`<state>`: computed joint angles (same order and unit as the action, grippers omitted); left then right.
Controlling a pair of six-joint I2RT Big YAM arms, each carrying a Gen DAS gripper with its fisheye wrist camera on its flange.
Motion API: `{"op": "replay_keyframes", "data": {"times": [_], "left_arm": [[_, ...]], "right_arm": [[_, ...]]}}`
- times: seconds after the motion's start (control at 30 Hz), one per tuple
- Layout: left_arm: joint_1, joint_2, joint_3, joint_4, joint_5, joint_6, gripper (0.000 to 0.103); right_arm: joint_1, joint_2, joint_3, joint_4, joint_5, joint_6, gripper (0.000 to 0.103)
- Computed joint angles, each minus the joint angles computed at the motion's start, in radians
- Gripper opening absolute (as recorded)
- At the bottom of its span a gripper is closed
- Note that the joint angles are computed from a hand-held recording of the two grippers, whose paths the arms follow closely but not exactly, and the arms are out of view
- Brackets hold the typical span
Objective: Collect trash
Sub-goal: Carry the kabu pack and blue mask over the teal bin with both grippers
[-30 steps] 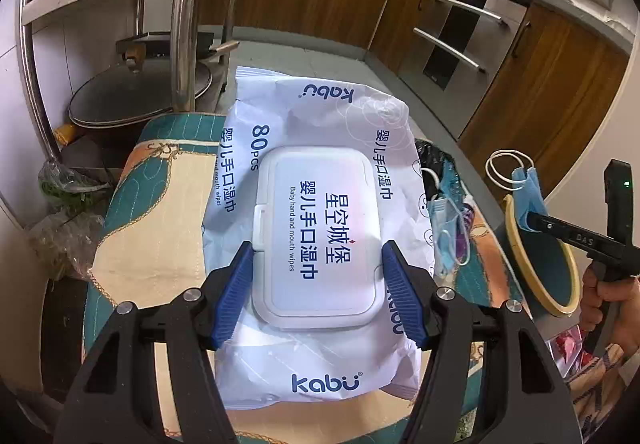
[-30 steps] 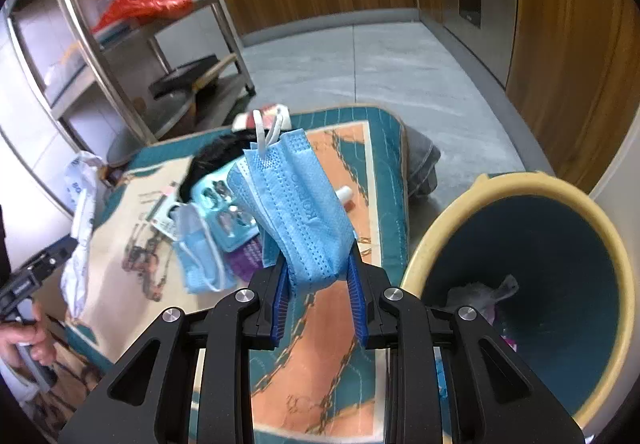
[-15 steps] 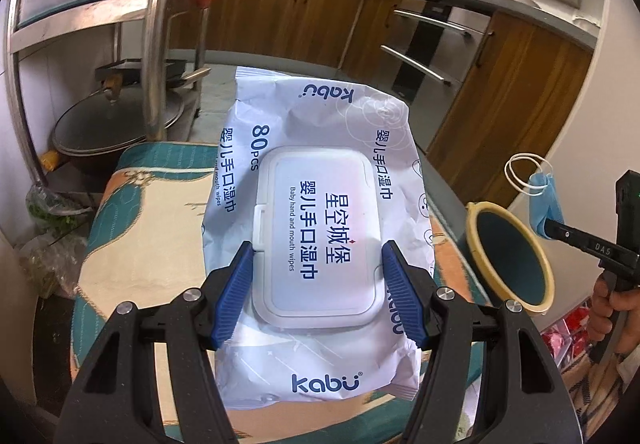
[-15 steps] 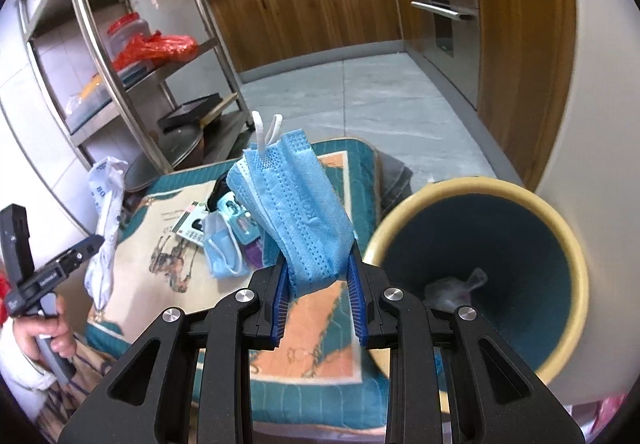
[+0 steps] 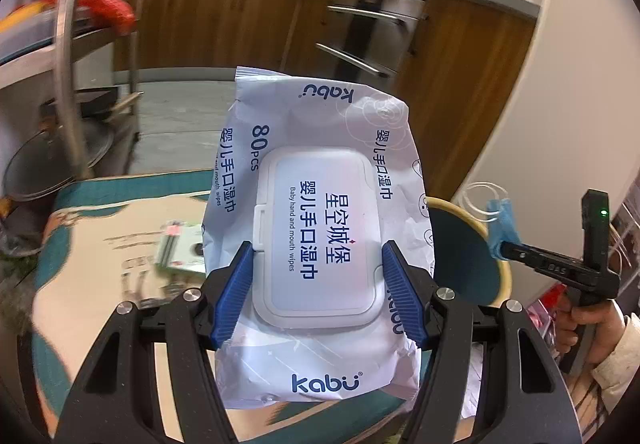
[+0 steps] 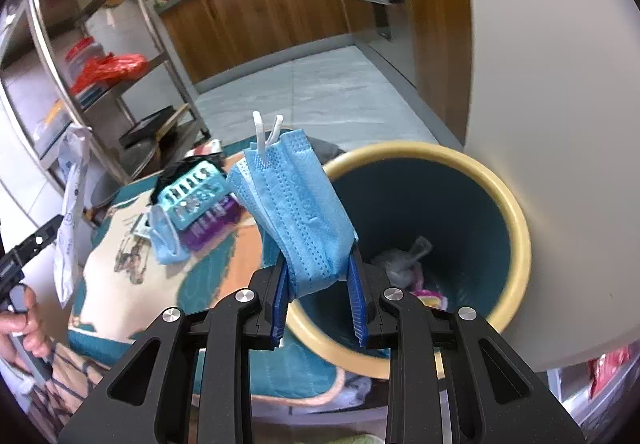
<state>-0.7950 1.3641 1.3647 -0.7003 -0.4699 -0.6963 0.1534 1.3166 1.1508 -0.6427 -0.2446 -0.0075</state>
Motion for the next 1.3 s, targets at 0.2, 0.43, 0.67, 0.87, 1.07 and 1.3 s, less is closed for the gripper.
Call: {"op": "replay_keyframes", "data": {"times": [0.2, 0.43, 0.67, 0.87, 1.07, 1.3], "left_arm": [[-0.022, 0.124, 0.126, 0.012, 0.059, 0.053, 0.064], [-0.033, 0.298, 0.322, -0.016, 0.139, 0.104, 0.064], [-0.028, 0.465, 0.536, -0.095, 0.197, 0.128, 0.064], [-0.024, 0.581, 0.690, -0.185, 0.225, 0.117, 0.064], [-0.026, 0.684, 0.834, -0.285, 0.248, 0.066, 0.064], [-0.026, 0.752, 0.930, -0.344, 0.271, 0.082, 0.064]], "right_arm": [[-0.034, 0.001, -0.011, -0.005, 0.006, 0.001, 0.028], [-0.044, 0.020, -0.004, -0.025, 0.031, -0.004, 0.028], [-0.062, 0.057, 0.008, -0.048, 0.032, 0.002, 0.028], [-0.068, 0.067, 0.012, -0.056, 0.063, 0.001, 0.028], [-0.064, 0.088, 0.025, -0.077, 0.088, -0.007, 0.030], [-0.058, 0.092, 0.032, -0.081, 0.116, 0.009, 0.040]]}}
